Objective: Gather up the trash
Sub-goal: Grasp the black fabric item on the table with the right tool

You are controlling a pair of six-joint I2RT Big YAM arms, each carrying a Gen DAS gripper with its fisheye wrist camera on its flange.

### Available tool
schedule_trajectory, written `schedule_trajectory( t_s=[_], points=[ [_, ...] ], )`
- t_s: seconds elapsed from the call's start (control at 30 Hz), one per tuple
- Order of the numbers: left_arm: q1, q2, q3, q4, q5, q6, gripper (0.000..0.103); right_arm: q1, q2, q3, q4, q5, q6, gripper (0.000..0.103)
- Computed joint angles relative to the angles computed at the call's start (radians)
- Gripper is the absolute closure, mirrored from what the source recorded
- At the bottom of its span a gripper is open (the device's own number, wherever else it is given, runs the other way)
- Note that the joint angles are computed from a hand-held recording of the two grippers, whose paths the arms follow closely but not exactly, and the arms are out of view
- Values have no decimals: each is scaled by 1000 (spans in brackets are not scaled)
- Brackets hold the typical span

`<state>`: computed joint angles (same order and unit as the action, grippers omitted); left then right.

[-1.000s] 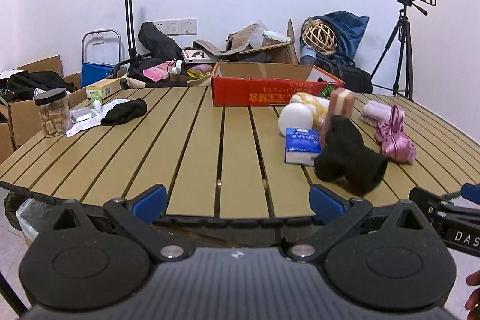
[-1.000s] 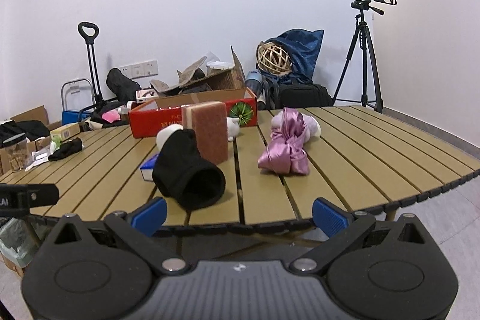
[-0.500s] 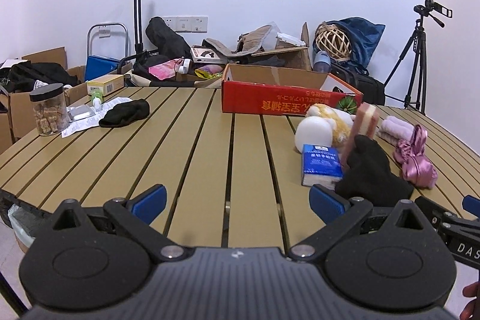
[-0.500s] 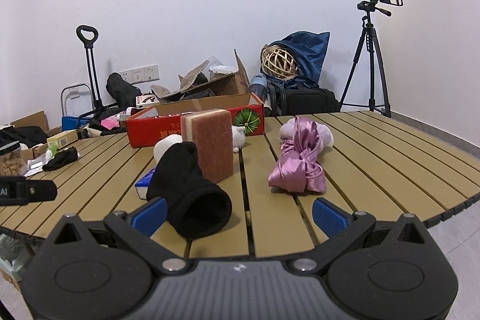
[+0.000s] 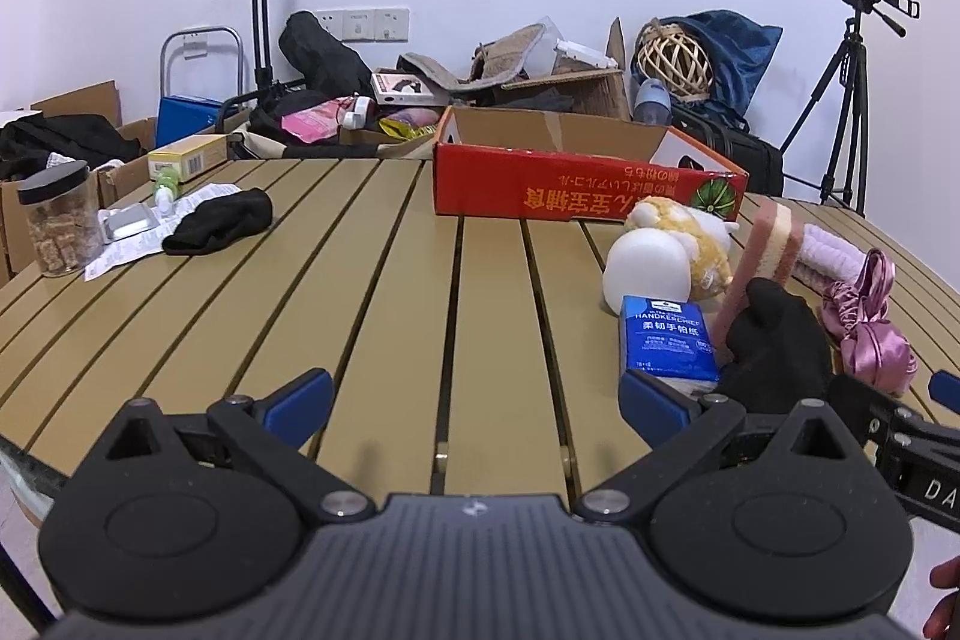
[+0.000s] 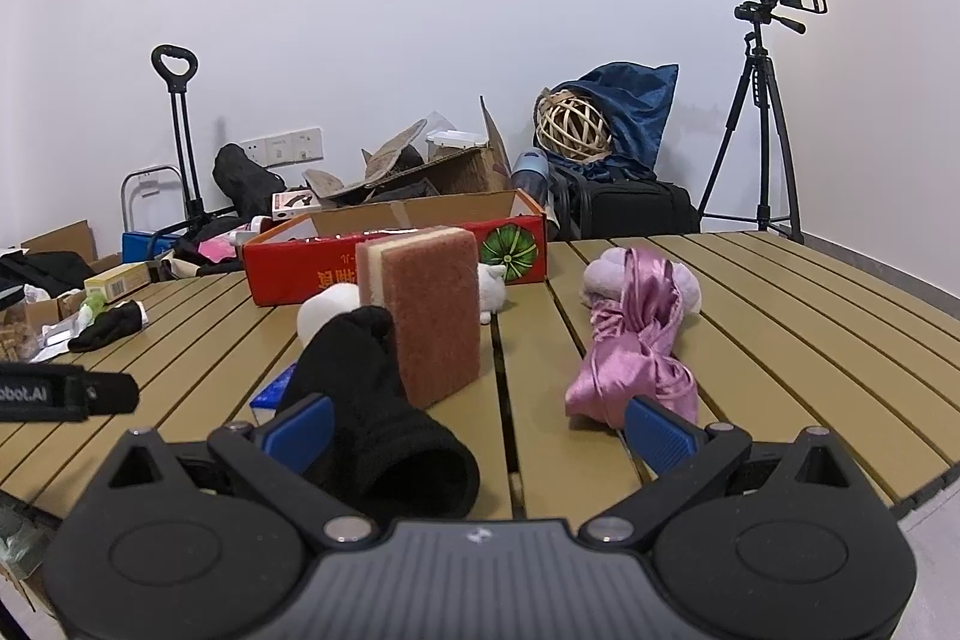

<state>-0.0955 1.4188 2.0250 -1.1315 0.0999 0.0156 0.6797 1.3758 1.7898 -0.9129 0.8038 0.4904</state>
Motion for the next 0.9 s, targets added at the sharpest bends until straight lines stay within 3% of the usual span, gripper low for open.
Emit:
schedule_trajectory(
  t_s=[0.3,0.77,0.9],
  points=[
    [-19,56,61,-4,-14,2,0,-37,63,71,40,-42,-53,0],
    [-3,73,77,-28,-5,4,0,-63,138,137,-45,-196,-38,0],
    [-1,72,71,-26,-13,9,0,-64,137,134,-40,-219,-41,11]
  ],
)
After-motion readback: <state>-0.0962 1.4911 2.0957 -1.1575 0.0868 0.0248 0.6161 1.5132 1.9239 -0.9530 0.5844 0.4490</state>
